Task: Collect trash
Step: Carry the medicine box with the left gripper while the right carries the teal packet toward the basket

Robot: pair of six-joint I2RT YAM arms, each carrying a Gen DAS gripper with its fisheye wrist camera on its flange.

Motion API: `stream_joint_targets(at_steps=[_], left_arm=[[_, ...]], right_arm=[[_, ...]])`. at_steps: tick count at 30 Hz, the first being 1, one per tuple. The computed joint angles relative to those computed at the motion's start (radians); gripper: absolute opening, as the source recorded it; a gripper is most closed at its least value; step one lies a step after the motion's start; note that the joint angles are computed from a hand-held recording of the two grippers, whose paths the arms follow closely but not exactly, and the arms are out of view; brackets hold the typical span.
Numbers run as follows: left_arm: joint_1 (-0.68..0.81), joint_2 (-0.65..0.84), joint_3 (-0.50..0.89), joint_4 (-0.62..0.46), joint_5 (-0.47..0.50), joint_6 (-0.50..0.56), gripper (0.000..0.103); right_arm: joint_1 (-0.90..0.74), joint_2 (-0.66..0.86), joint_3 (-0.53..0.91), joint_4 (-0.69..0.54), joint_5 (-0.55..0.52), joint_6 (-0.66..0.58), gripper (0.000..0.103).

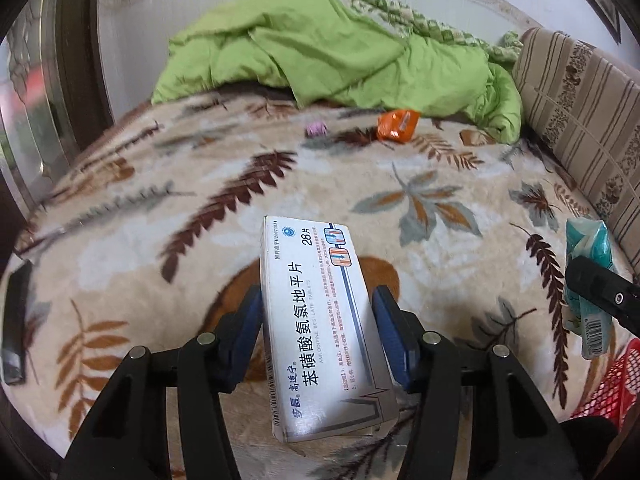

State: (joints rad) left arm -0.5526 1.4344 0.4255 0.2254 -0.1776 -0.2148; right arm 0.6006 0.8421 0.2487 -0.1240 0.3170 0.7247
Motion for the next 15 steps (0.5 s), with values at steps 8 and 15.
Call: stream_joint_targets(at_steps=[8, 15], left_arm=[[-0.04, -0.018, -0.013, 0.024, -0.068, 0.026, 0.055], [-0.06, -0.029, -0.026, 0.039, -0.097, 0.038, 0.055]], right_arm=[[-0.005, -0.006, -0.002, -0.003, -0.006, -0.005, 0.042], [-0.001, -0.007, -0.002, -0.004, -0.002, -0.001, 0.042]])
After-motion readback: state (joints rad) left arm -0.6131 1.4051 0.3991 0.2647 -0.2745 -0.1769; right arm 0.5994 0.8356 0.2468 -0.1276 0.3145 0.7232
